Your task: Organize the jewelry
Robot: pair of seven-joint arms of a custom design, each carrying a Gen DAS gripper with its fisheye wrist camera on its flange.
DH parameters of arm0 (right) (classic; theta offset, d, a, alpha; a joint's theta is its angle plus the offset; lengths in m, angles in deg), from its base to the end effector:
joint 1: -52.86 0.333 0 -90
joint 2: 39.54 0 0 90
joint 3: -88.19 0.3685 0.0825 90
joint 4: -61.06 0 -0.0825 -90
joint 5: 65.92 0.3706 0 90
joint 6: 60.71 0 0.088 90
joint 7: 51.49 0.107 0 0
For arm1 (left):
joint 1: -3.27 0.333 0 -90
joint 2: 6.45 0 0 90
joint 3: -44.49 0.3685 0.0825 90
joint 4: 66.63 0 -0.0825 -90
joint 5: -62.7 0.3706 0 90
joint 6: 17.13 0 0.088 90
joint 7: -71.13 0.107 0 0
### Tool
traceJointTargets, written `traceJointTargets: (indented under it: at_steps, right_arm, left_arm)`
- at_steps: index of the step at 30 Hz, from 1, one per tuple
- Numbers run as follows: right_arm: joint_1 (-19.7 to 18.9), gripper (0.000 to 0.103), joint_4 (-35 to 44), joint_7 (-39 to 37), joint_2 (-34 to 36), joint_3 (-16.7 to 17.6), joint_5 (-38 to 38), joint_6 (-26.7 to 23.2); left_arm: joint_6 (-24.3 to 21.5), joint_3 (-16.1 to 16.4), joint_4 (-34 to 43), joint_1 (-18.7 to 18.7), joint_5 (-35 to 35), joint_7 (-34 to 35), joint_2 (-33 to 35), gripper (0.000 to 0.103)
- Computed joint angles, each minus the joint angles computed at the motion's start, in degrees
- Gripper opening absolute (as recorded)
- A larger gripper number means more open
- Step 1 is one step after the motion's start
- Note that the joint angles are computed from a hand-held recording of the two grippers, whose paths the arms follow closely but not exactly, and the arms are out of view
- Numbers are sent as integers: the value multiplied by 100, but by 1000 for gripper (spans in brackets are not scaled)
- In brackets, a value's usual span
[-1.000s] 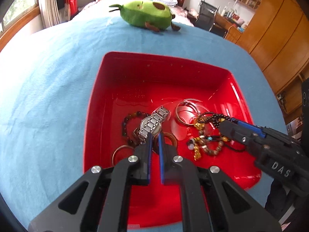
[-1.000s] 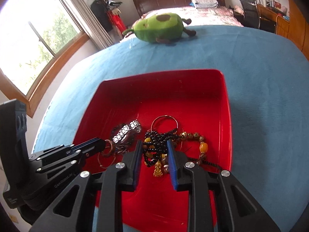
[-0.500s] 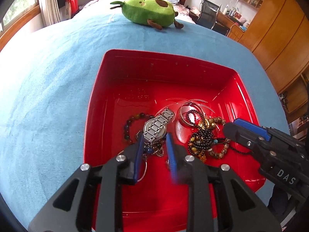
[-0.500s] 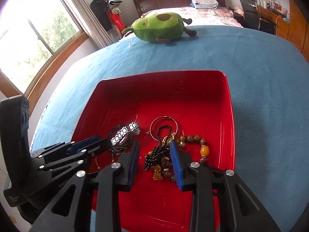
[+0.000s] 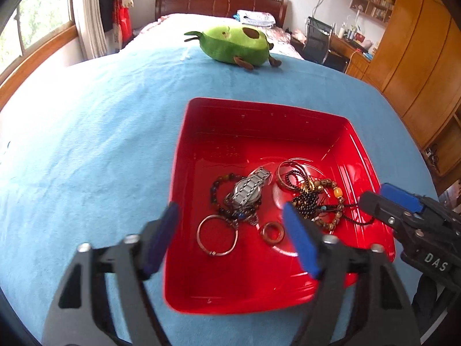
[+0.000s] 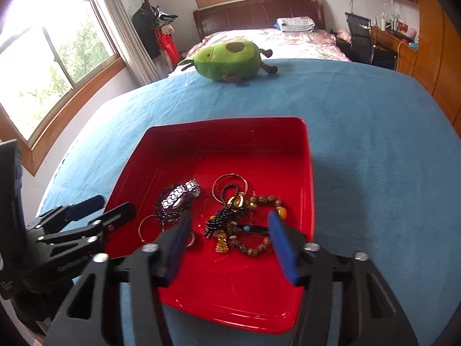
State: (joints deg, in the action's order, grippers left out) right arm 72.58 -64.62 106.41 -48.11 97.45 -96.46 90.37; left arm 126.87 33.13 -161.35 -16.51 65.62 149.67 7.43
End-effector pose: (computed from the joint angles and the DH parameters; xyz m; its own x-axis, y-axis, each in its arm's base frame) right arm 0.4514 0.2702 0.5702 -0.1938 -0.9541 -0.2285 -0.7415 0.2949 -0.6026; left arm 0.5889 -0.3372 0.5975 -0.3783 -0.9185 0.1148 -0.7812 0.2503 -0.5719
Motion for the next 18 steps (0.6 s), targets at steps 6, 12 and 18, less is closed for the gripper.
traceJointTargets:
  at_steps: [6,12,18]
  right_arm:
    - [-10,95,-272,397,-371,146,-361,-193]
    - [13,99,-504,605,-639,308,-426,-324]
    - [55,99,-851,911,-894,469,-534,-247]
  left_arm:
    - [427,13,-780,96,81,-141,-613,91]
    - [775,-79,-1490,252,253,-286,-1204,92]
    - [1080,-223,-2100,412,247,-238,-1689,92]
